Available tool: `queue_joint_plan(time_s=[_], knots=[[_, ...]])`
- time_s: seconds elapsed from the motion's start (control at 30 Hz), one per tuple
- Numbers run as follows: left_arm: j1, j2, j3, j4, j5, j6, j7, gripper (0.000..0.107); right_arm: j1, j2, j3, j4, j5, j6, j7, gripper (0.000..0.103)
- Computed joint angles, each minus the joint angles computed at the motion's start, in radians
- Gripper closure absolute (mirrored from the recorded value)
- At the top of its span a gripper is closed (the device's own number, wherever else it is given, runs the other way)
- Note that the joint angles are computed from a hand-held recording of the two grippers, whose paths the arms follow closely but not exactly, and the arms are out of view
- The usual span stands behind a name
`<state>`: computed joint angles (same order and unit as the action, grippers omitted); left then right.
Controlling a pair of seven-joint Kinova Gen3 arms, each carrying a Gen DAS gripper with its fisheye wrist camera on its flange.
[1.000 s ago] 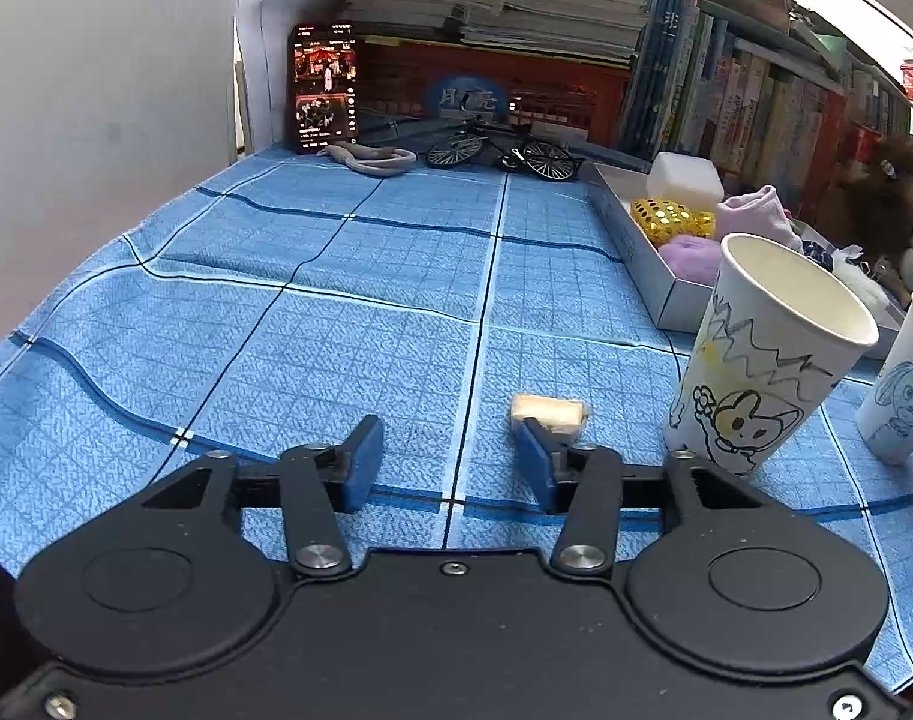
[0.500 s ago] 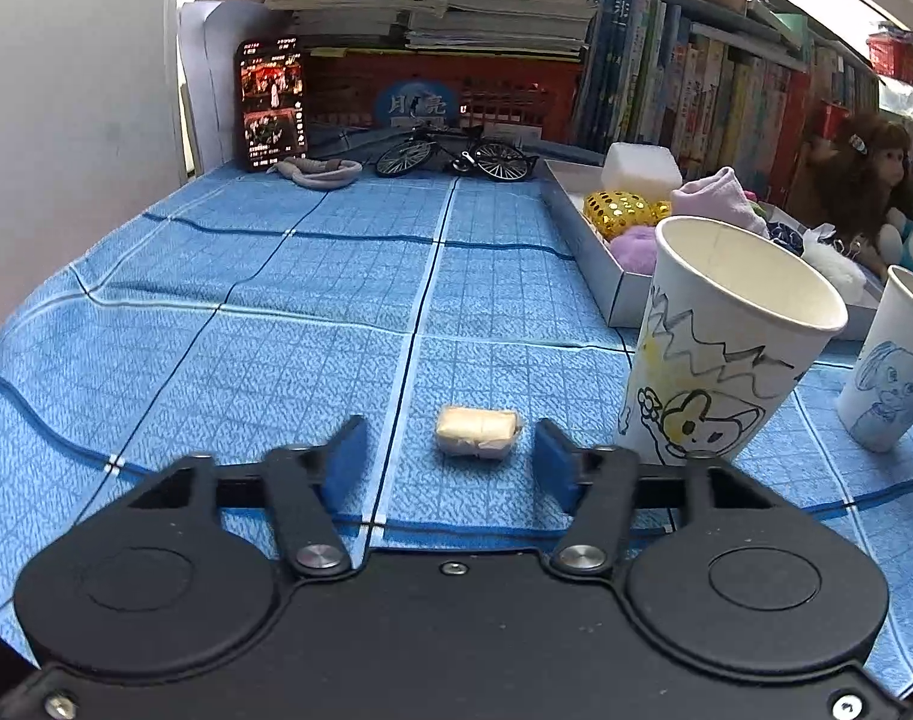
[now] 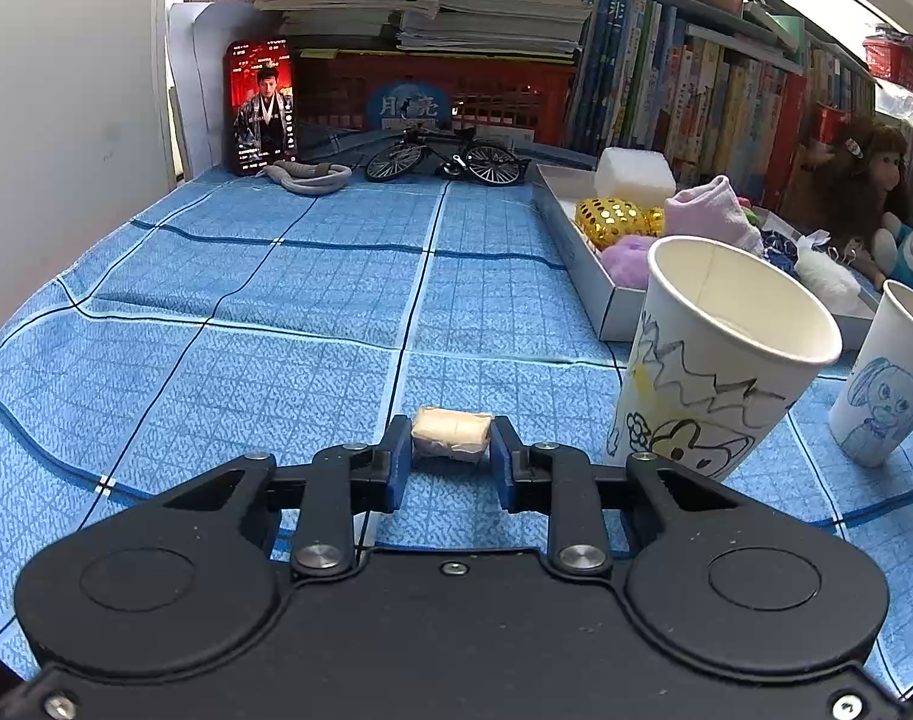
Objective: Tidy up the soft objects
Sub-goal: 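Carry the cork piece with the left gripper while the right carries the striped cloth to the tray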
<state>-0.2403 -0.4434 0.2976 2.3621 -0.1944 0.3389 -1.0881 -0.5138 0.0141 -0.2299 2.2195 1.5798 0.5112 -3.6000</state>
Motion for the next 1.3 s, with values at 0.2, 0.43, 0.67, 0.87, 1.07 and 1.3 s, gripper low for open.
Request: queue_joint_plan(time_s=[0.2, 0.43, 0.67, 0.87, 1.07, 1.3], knots=[[-0.013, -0.017, 0.016, -0.008, -0.004, 0.008, 0.002, 0.082, -0.018, -0.019, -0.013, -0.002, 0.027, 0.026, 0.004, 0.058], [-0.005, -0.014, -0.002, -0.046, -0.009, 0.021, -0.014, 0.082, -0.018, -0.022, -0.01, -0.035, 0.016, 0.017, 0.031, 0.058], [0.044, 0.002, -0.065, -0.134, 0.002, 0.014, -0.075, 0.082, -0.005, -0.031, -0.001, -0.1, -0.015, -0.025, 0.104, 0.059], [0.115, 0.03, -0.124, -0.222, 0.044, 0.026, -0.141, 0.082, 0.008, -0.028, 0.002, -0.157, -0.053, -0.075, 0.156, 0.059], [0.221, 0.087, -0.187, -0.314, 0.11, 0.063, -0.229, 0.082, 0.003, -0.014, -0.003, -0.206, -0.106, -0.096, 0.244, 0.059], [0.314, 0.16, -0.235, -0.41, 0.194, 0.099, -0.314, 0.082, 0.003, -0.002, 0.006, -0.259, -0.198, -0.137, 0.369, 0.059]])
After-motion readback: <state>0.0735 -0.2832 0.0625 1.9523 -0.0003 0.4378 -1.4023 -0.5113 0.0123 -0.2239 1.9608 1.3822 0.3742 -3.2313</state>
